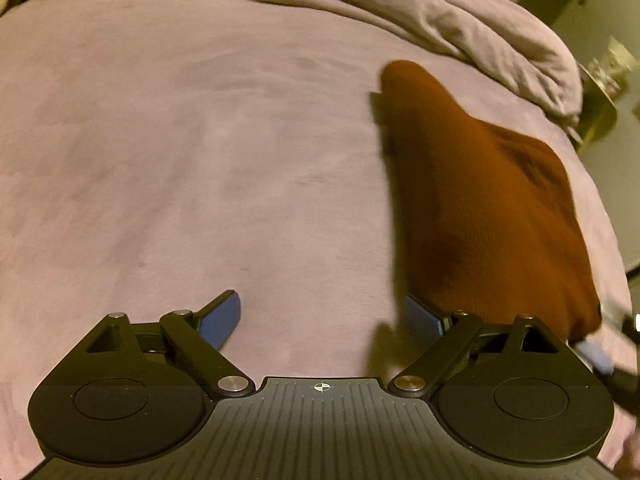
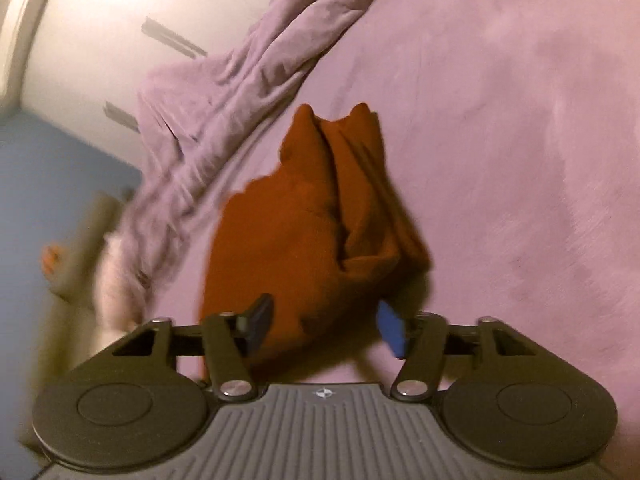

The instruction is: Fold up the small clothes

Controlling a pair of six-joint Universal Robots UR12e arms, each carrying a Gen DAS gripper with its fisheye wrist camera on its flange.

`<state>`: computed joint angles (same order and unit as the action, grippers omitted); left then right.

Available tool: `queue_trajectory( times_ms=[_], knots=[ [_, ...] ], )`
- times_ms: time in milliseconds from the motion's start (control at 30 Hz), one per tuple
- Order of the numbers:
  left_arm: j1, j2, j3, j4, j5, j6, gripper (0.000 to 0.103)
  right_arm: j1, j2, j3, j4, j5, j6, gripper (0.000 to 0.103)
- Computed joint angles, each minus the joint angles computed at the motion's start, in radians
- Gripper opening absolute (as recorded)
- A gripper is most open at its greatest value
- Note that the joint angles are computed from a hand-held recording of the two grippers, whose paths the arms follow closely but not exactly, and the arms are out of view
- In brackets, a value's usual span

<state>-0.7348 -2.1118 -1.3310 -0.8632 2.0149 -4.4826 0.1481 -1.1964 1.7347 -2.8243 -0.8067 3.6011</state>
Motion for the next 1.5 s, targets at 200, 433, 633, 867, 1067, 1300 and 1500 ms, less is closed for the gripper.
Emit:
queue_trajectory(
  times_ms=[200,433,633,867,1067,1300,1500],
  knots=[
    [-0.005,-0.023,0.045,-0.018,-0.011,0.078,0.088,0.027,0.025,-0.043,-0.004,-0.082,-0.027,0.024],
    [-0.01,-0.019,0.046,-0.005,-0.039,0.136,0.089,0.043,0.019,-0.033,-0.142,-0.191,-0.055,0.023],
    [-0.018,0.025,0.028,-0.047,0.061,0.1,0.092,0.109,-0.009,-0.042,-0.065,-0.642,-0.243,0.038],
    [0.055,-0.062,0.179,-0.031,0.048,0.177,0.095,0.16,0.097,-0.235,-0.043,-0.46,-0.455,0.037],
    [0.112,-0.159,0.32,-0.163,-0.02,0.225,0.096,0.229,0.25,-0.477,0.208,-0.559,-0.64,0.029],
    [0.141,-0.249,0.455,-0.317,-0.013,0.302,0.097,0.239,0.332,-0.582,0.278,-0.678,-0.654,0.03],
    [0.14,-0.229,0.384,-0.229,0.0,0.297,0.103,0.232,0.343,-0.567,0.215,-0.676,-0.682,0.039]
  ],
)
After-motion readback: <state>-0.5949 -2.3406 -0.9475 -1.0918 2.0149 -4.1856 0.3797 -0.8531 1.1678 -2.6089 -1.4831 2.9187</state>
